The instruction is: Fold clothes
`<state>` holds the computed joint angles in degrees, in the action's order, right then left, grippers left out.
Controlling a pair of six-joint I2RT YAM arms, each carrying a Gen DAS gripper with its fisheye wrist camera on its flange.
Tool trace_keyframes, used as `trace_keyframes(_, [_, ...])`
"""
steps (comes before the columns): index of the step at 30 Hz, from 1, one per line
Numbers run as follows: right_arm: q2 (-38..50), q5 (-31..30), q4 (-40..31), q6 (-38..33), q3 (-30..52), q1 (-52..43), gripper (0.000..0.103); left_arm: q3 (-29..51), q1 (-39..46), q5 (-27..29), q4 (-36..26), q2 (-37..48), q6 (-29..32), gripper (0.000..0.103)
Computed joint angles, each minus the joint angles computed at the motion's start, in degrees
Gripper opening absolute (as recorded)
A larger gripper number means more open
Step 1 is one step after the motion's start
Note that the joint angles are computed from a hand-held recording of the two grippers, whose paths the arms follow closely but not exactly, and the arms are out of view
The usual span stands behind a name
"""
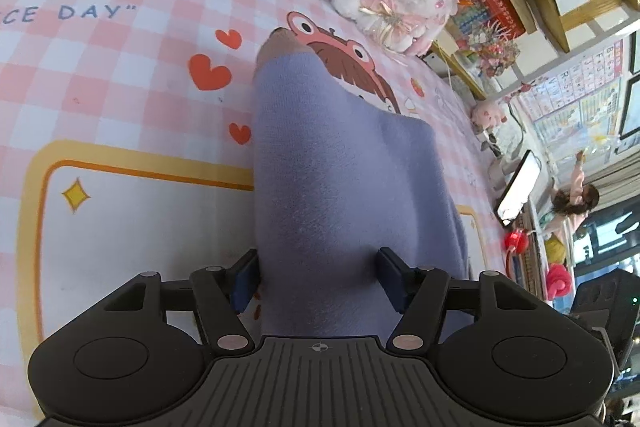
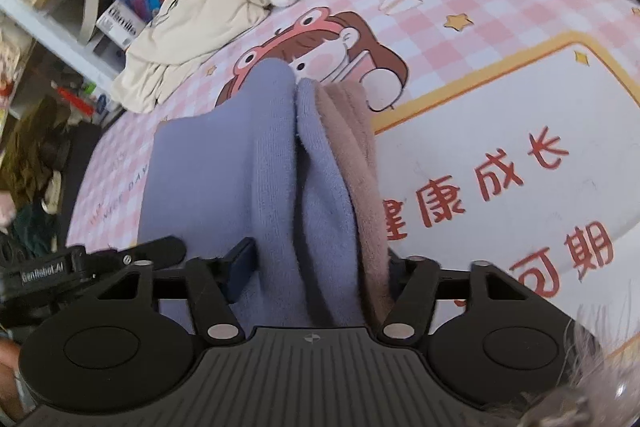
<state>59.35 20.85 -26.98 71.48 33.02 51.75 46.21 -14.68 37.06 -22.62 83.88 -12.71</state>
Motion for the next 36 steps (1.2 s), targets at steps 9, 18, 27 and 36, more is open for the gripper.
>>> trace_keyframes(9, [3.11, 9.06, -3.11, -6.18, 2.85, 7.7, 0.035, -2.05, -2.02, -4.81, -0.38, -5.53, 6.85, 0.054])
trace_keyframes(18, [-2.29, 0.54, 0.55, 0.55, -2.09, 1.62, 0.056, -0.59, 1.29, -0.01, -1.38, -1.03, 4.08, 0.065])
trace_keyframes(27, [-1.25, 2.3, 1.56, -2.54, -1.25, 3.42, 0.033, -3.6, -0.56, -2.04, 1.64, -4.62, 2.29, 0.047])
trace_keyframes(36, [-0.2, 12.65, -0.42, -7.04, 1.63, 9.48, 0.03, -5.1, -1.59, -4.53, 3.56, -11.04, 6.17, 0.043])
